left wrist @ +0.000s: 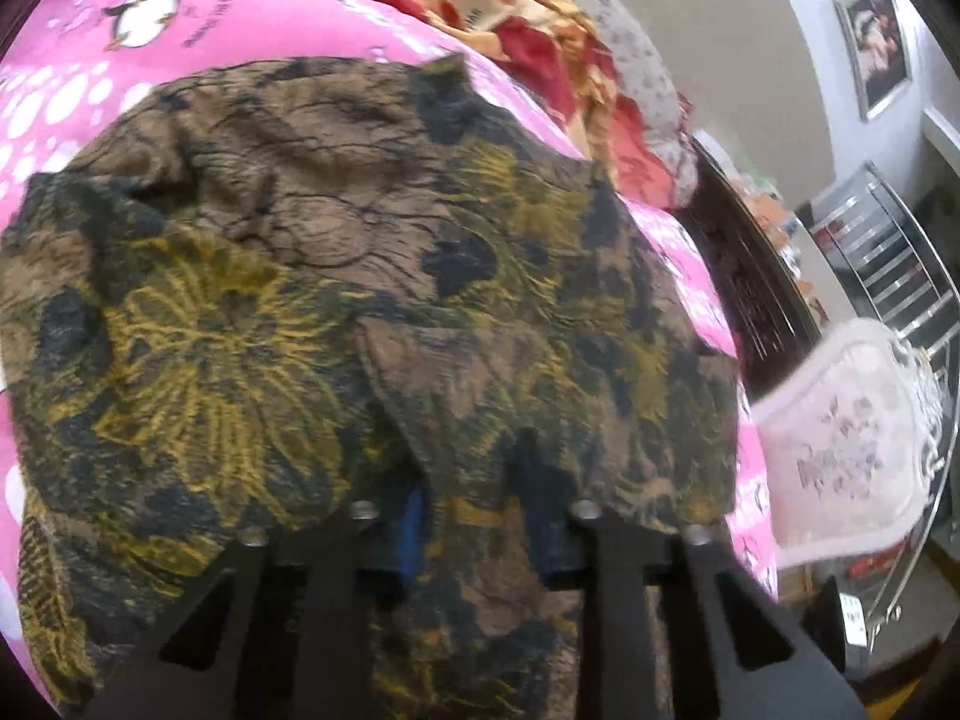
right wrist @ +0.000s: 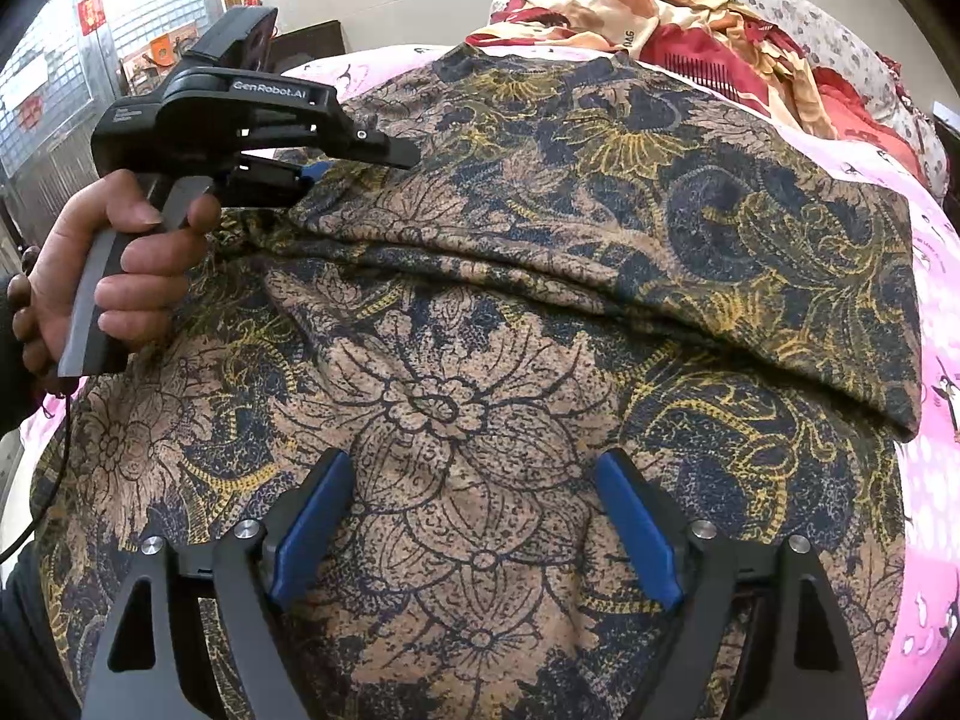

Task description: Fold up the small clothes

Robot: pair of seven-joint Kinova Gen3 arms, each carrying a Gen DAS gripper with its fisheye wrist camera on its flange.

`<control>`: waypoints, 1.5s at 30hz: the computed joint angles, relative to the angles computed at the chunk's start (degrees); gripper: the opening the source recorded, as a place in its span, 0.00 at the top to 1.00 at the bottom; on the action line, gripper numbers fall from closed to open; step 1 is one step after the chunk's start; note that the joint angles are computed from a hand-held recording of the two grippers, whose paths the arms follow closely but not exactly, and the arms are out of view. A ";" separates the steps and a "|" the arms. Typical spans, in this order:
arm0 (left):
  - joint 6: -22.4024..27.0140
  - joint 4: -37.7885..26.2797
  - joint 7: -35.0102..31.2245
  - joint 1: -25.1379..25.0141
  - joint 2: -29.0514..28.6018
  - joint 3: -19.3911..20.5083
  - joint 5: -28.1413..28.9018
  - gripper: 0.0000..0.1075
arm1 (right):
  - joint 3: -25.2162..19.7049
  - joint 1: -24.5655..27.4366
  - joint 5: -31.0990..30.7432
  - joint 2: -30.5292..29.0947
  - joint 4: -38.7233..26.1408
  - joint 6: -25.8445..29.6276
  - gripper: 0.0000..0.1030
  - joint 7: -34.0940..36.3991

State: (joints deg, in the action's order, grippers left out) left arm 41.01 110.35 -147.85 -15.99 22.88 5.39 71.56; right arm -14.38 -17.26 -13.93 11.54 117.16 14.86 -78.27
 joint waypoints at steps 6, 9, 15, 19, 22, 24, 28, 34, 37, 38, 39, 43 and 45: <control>-1.17 2.57 -1.28 -0.33 -4.02 -0.65 1.49 0.97 | -11.49 10.38 7.20 1.13 -0.59 0.13 0.14 -5.73; -0.31 2.90 -1.49 -0.31 -7.97 -2.24 0.30 0.97 | -14.83 13.44 8.67 1.47 -0.44 -0.22 0.14 -6.74; 0.49 1.67 4.51 -2.27 -9.70 -6.63 -6.37 0.97 | -14.56 13.24 7.82 1.50 -0.48 -0.23 0.14 -6.07; 0.39 1.75 6.27 -4.57 -8.14 -6.98 -8.82 0.97 | -15.33 14.15 6.78 1.59 -0.41 -0.33 0.14 -5.01; -2.06 1.25 8.72 -3.56 -6.89 -6.17 -12.40 0.97 | -15.66 14.51 6.86 1.63 -0.49 -0.16 0.14 -5.04; -5.15 1.03 11.71 -2.52 -6.61 -5.08 -16.11 0.96 | -11.91 10.93 5.94 1.23 -0.64 0.24 0.14 -4.65; -9.14 2.84 14.71 -4.38 -9.01 -2.17 -16.81 0.72 | -1.77 1.32 1.53 0.62 -1.41 2.08 0.10 -0.95; -21.49 10.30 3.30 1.68 -20.44 -4.01 -4.15 0.27 | 4.00 -3.41 -3.73 0.27 -6.07 11.05 0.07 2.99; -25.71 10.71 1.90 3.86 -19.42 -1.63 -2.81 0.27 | 8.46 -8.65 -0.59 -2.02 -9.51 11.30 0.33 -2.27; -28.04 10.98 3.30 6.31 -18.92 -2.37 -3.94 0.27 | 11.11 -10.72 1.74 -2.91 -10.39 9.58 0.33 -4.60; -29.50 10.90 5.63 8.96 -17.95 -3.57 -5.98 0.27 | 13.77 -12.64 4.07 -2.98 -11.47 8.80 0.35 -6.93; -27.35 10.01 14.95 13.54 -13.69 -7.14 -12.82 0.27 | 24.26 -16.68 10.00 3.78 -18.51 14.37 0.55 -16.25; -26.18 9.96 18.68 11.05 -13.26 -4.15 -16.28 0.27 | 26.95 -14.39 10.70 6.71 -18.86 18.20 0.69 -18.12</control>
State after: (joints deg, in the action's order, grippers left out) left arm 14.83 120.31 -129.17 -4.94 9.62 1.24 55.28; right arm 12.57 -31.65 -3.23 18.25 98.30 33.06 -96.39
